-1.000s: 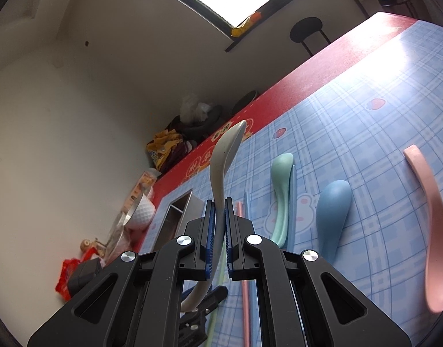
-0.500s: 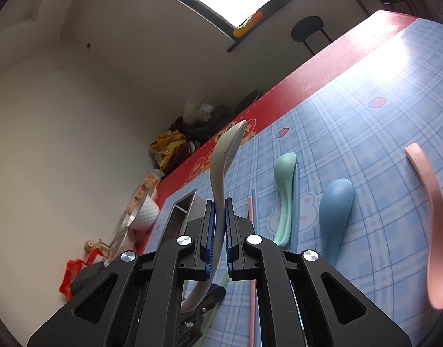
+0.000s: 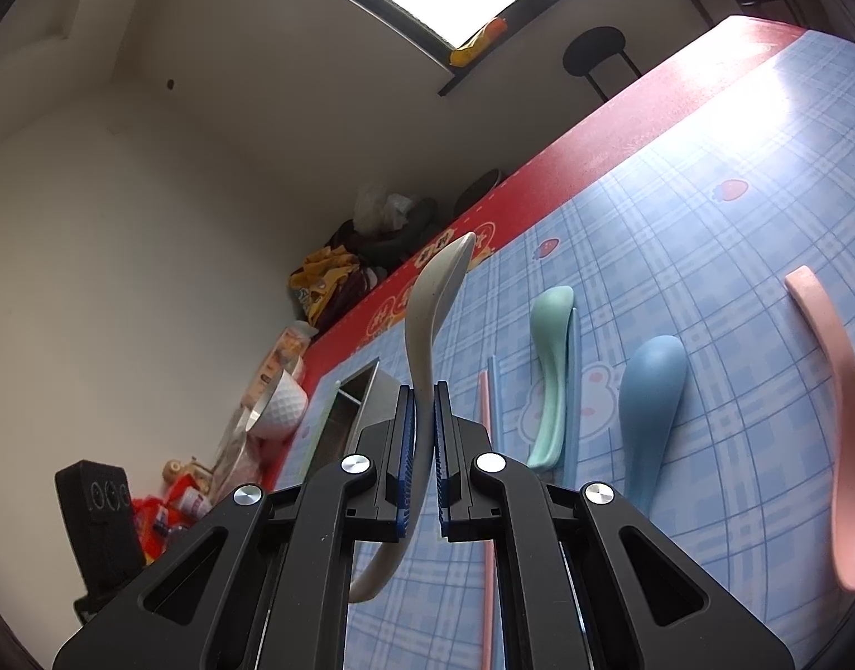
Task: Organize utensils
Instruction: 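Lower the green chopstick into the steel tray and open the left tool, then lower the white spoon into the steel tray and open the right tool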
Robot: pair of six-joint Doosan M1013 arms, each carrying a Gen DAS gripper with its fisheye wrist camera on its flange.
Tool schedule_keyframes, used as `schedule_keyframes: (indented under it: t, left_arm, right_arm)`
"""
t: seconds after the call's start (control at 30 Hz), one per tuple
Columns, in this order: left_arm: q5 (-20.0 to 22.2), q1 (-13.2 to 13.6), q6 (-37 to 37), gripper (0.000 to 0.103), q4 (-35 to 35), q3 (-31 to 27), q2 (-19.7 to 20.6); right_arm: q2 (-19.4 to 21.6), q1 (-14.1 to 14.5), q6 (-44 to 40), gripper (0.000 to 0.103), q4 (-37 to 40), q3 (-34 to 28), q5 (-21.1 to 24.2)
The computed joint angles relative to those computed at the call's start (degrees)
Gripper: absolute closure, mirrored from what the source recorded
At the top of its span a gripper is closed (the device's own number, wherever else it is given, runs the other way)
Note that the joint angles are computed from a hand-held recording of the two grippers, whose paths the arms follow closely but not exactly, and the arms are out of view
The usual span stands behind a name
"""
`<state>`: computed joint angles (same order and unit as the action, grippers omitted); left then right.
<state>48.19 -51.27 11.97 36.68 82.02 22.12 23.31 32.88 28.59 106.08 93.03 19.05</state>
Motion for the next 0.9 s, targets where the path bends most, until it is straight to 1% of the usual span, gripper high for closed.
schedule_keyframes:
  t: [0.13, 0.23, 0.4, 0.6, 0.67, 0.77, 0.8, 0.83, 0.87, 0.9]
  left_arm:
    - [2.4, 1.46, -0.5, 0.097, -0.47, -0.29, 0.48]
    - [2.97, 2.6, -0.52, 0.097, -2.23, -0.67, 1.28]
    - [1.4, 3.96, 0.36, 0.097, -6.22, -0.52, 2.29]
    - [-1.46, 4.39, 0.66, 0.097, -7.3, 0.56, 1.89]
    - [-2.6, 4.44, 1.15, 0.095, -7.45, 1.0, 1.63]
    - [-4.44, 3.84, -0.67, 0.092, -4.3, 2.37, 0.71]
    - [-4.47, 3.42, -1.47, 0.089, -2.31, 2.81, 0.37]
    - [-4.18, 2.9, -2.44, 0.082, 0.26, 3.24, 0.03]
    - [-3.96, 2.38, -3.48, 0.079, 3.03, 3.76, -0.36]
    - [-3.88, 1.89, -4.53, 0.072, 5.79, 4.47, -0.83]
  right_arm:
    - [0.24, 0.13, 1.84, 0.096, -2.03, -0.33, -0.42]
    - [0.41, 0.13, 3.47, 0.096, -3.55, -0.58, -0.62]
    - [0.59, 0.16, 4.71, 0.096, -5.12, -0.82, -0.16]
    - [0.76, 0.3, 6.7, 0.096, -7.72, -1.08, -0.13]
    - [0.95, 0.41, 8.07, 0.096, -9.46, -1.38, -0.14]
    - [1.3, 0.57, 9.77, 0.096, -11.83, -2.02, 0.08]
    - [1.37, 0.63, 9.74, 0.096, -12.15, -2.1, 0.1]
    - [1.41, 0.67, 9.48, 0.096, -12.22, -2.11, 0.14]
    - [1.53, 0.74, 9.72, 0.096, -12.79, -2.26, 0.17]
    - [1.68, 0.84, 10.2, 0.096, -13.54, -2.47, 0.24]
